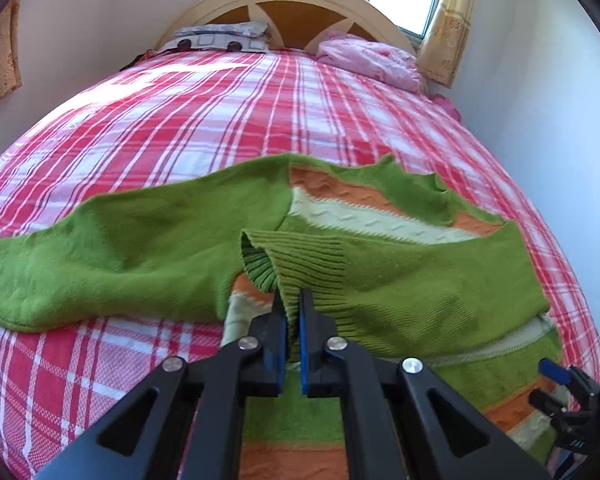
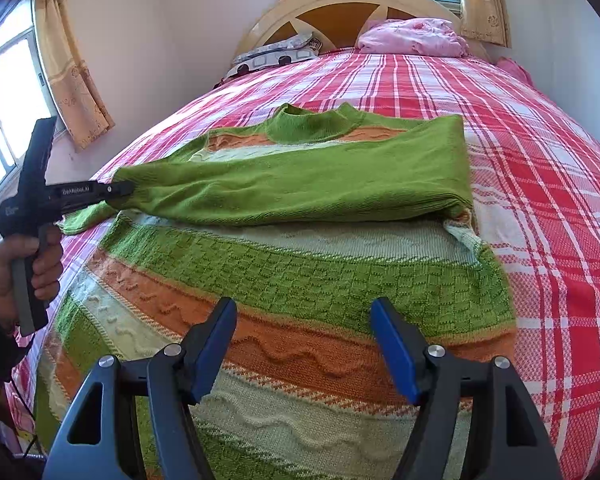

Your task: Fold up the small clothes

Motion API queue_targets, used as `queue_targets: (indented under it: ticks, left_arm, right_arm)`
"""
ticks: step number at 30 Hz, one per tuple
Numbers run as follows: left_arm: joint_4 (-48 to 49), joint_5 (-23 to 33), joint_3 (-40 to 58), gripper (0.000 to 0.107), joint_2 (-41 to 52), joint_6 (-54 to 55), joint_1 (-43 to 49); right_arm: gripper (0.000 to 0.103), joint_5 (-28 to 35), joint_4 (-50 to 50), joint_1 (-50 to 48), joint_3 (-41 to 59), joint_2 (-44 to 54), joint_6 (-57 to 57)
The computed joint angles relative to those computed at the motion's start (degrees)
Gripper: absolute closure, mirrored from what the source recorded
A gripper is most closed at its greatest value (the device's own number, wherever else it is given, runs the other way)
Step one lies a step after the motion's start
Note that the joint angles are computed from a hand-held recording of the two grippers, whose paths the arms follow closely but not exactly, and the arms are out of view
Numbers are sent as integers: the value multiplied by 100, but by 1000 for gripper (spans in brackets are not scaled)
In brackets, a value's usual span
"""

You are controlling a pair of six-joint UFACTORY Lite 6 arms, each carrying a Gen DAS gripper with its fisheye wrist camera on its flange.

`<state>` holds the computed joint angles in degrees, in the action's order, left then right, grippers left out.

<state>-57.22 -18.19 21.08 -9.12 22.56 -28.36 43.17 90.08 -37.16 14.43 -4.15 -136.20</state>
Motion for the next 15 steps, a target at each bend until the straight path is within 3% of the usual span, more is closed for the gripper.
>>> queue_targets:
  ticks: [4,7,12,15]
  left_arm:
    - [996,-233,36,102,611,-986,53]
    - [624,-567,133,101,924,-611,-207]
    - [417,-744,53,100,925,-516,-366]
    - [607,-806,-83,99,848,-734,-354]
  right_arm:
    - [32,560,-782,-273,199,-593,976]
    - [31,145,-532,416,585,-1038,1449]
    - [30,-1414,473,1724,2152,821,1476]
    - [30,-1562,66,1605,2554,1773,1795]
